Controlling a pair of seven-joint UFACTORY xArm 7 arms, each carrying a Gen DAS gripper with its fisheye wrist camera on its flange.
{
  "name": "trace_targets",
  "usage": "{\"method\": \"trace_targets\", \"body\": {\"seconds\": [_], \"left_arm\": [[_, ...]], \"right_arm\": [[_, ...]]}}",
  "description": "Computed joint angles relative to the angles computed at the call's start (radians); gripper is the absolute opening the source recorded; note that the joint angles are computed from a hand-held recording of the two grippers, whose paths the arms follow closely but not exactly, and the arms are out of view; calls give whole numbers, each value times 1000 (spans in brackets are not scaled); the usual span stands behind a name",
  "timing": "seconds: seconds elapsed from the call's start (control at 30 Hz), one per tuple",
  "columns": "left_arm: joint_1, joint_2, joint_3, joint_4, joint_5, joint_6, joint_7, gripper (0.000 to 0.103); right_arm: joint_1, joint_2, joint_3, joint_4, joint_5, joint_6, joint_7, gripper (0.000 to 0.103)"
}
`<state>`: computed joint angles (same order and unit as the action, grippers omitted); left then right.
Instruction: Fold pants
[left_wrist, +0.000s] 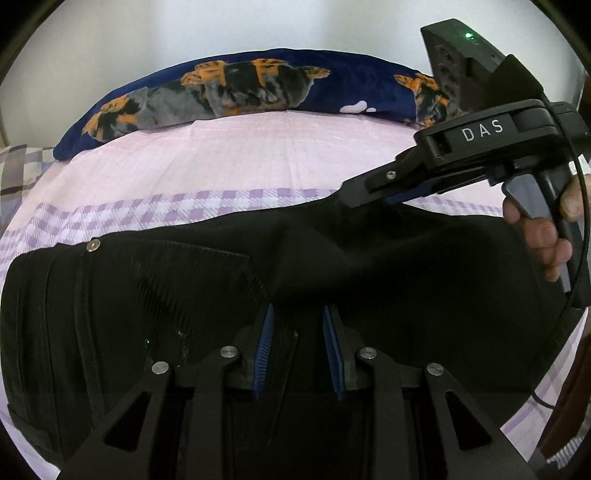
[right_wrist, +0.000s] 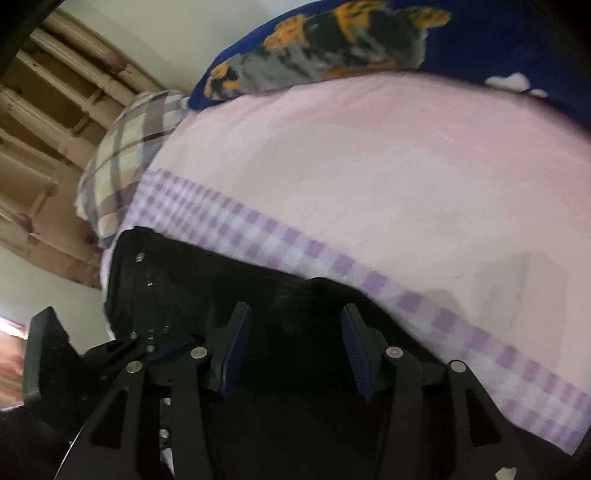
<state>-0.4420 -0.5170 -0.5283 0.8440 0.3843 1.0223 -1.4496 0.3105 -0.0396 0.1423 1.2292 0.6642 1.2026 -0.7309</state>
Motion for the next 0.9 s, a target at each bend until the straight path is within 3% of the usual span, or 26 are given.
{"method": "trace_targets", "body": {"seconds": [0.03, 0.07, 0.2, 0.4, 0.57, 0.7, 0.8, 0.9], "left_arm": [[-3, -8, 0, -7, 0, -3, -2, 30], [-5, -14, -2, -12, 1, -3, -2, 30], [-15, -44, 0, -32, -19, -8, -6, 30], [-11, -71, -10, -48, -37, -14, -6, 30], [-2, -65, -29, -39, -30, 6, 0, 30], [-5, -47, -18, -14, -41, 30, 21, 30], [4, -68, -10, -11, -45, 16, -4, 31], [27, -79, -15, -1, -25, -18, -20, 39]], "right_arm": [[4, -7, 4, -12, 2, -14, -15, 38], [8, -13, 7, -21, 3, -31, -28, 11], [6, -32, -7, -22, 57, -58, -39, 8], [28, -5, 20, -39, -12, -186, 25, 6], [39, -4, 25, -74, 3, -273, 33, 7], [33, -30, 8, -77, 35, -261, 36, 22], [18, -98, -24, -110, 111, -272, 15, 26], [-3, -178, -68, -161, 145, -250, -1, 29]]}}
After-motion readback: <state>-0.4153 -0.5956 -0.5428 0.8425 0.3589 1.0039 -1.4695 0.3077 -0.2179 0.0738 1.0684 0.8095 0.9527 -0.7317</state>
